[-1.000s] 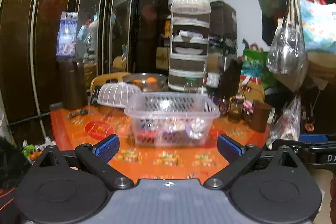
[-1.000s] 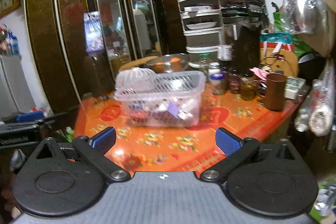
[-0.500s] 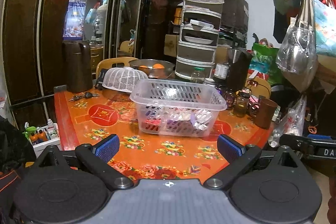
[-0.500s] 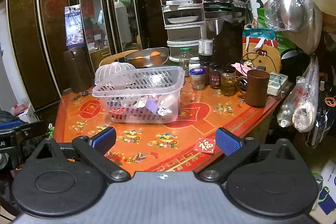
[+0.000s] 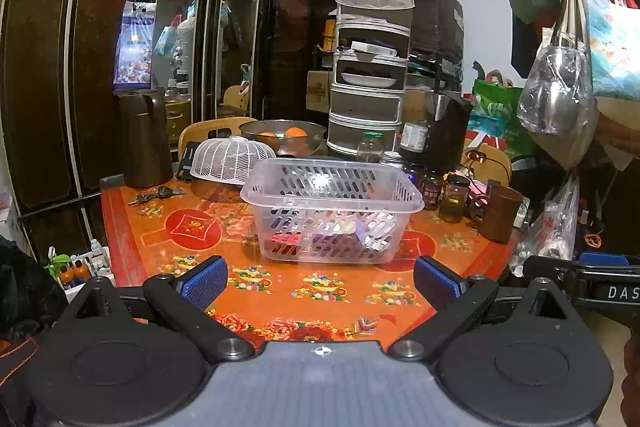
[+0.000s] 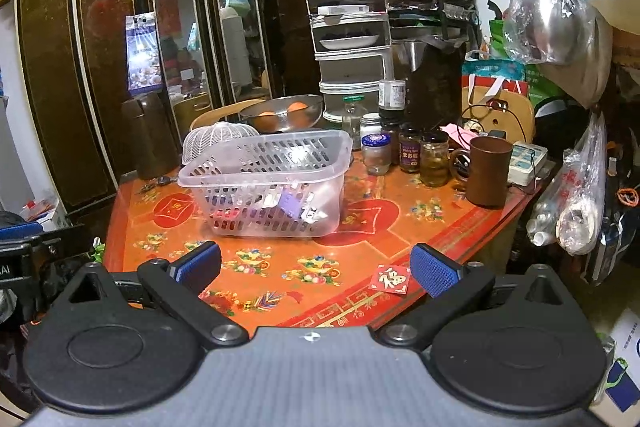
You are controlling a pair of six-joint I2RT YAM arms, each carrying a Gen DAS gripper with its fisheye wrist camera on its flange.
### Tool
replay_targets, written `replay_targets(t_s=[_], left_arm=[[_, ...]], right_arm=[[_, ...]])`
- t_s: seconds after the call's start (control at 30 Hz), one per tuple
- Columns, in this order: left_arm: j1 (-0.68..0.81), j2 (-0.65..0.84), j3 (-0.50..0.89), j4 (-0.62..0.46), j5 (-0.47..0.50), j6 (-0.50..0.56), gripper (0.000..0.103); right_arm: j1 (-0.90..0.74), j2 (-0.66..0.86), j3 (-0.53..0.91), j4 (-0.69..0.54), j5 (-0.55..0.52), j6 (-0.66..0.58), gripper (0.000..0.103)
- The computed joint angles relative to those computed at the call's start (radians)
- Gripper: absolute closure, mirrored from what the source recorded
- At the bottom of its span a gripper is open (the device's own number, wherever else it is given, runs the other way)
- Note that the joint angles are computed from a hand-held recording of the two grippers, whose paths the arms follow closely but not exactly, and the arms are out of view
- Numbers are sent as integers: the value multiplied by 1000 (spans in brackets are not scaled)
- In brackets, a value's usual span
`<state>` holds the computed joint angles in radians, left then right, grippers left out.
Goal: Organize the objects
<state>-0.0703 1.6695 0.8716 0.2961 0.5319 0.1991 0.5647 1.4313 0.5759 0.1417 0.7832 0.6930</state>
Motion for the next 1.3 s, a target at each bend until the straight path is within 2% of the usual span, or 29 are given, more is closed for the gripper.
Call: replay_targets(t_s=[0.37,1.3], left_arm=[[-8,-28,-21,-13,-6,12,3],[-20,-44,-42,-1,7,4,3]], right_arm=[[16,-5,16,-54,24,-6,0],[28,-15,0,-11,42,-23,0]])
